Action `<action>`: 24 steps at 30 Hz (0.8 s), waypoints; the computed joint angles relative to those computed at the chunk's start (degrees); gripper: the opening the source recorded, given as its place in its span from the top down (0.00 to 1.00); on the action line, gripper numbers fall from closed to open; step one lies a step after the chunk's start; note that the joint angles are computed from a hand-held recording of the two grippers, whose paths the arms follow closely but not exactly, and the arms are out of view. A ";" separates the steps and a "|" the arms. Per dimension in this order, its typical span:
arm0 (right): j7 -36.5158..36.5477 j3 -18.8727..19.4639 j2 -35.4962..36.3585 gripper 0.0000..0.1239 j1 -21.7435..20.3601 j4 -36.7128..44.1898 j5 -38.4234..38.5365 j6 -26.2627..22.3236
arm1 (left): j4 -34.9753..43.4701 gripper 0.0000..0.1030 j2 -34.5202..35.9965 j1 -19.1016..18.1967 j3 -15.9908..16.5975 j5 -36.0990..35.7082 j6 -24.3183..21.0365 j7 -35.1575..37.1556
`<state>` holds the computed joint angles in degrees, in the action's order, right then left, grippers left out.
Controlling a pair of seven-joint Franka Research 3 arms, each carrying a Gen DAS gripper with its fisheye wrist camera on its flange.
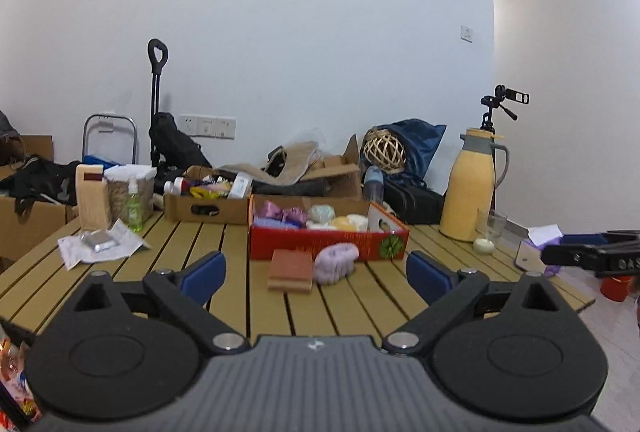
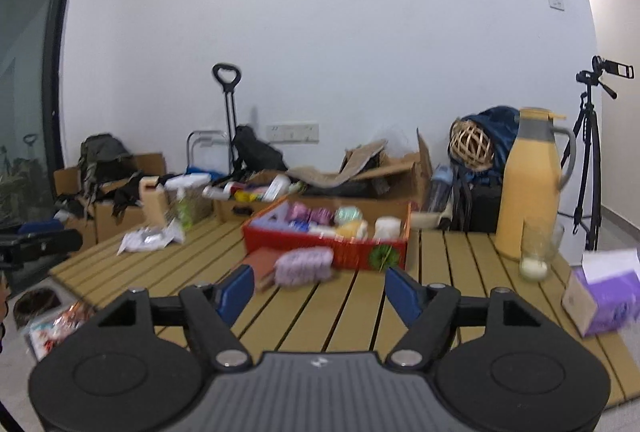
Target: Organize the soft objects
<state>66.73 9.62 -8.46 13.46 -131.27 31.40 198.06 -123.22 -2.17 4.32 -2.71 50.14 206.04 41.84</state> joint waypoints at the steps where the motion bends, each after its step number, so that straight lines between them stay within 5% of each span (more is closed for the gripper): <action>1: -1.24 1.68 -1.02 0.41 -0.80 -1.21 2.18 0.09 | -0.88 0.04 -0.41 -0.05 -0.14 -1.92 -0.12 1.74; 5: 4.12 -2.23 -3.54 0.38 4.19 -5.67 -2.46 1.49 | -0.22 0.04 0.50 0.67 -1.09 -4.11 -0.59 2.40; 8: 1.44 2.13 -2.42 0.38 0.52 -4.41 0.17 1.04 | 1.99 0.04 2.76 0.70 -1.25 -1.78 -0.86 0.17; 10: 3.17 0.30 -0.55 0.39 1.96 -3.02 -1.52 1.27 | 4.71 0.04 5.06 0.88 -1.78 1.54 -2.54 -3.14; 15: 1.60 -0.86 7.71 0.40 1.69 5.17 -0.55 -1.35 | 11.34 0.11 12.54 0.66 -4.96 -4.32 -7.28 1.91; 17: -1.88 -4.72 12.19 0.40 4.98 10.69 2.70 -3.90 | 15.84 0.16 16.56 4.89 -11.17 -6.78 -10.38 4.75; 19: -1.99 -8.85 16.91 0.41 7.83 16.63 3.33 -6.52 | 24.14 0.24 23.34 12.35 -21.17 -1.29 -15.01 1.49; 21: -0.39 -5.31 21.91 0.42 3.15 23.13 1.14 -8.98 | 31.80 0.27 31.15 17.34 -30.78 -2.29 -20.23 6.92; 23: 0.79 -2.98 27.81 0.42 -0.24 31.48 -0.91 -12.83 | 40.68 0.30 38.82 17.14 -35.15 -1.85 -25.73 10.57; 24: 2.23 -3.91 31.01 0.42 -0.15 36.33 -2.29 -15.62 | 45.48 0.33 42.08 14.32 -34.33 -6.96 -27.75 16.01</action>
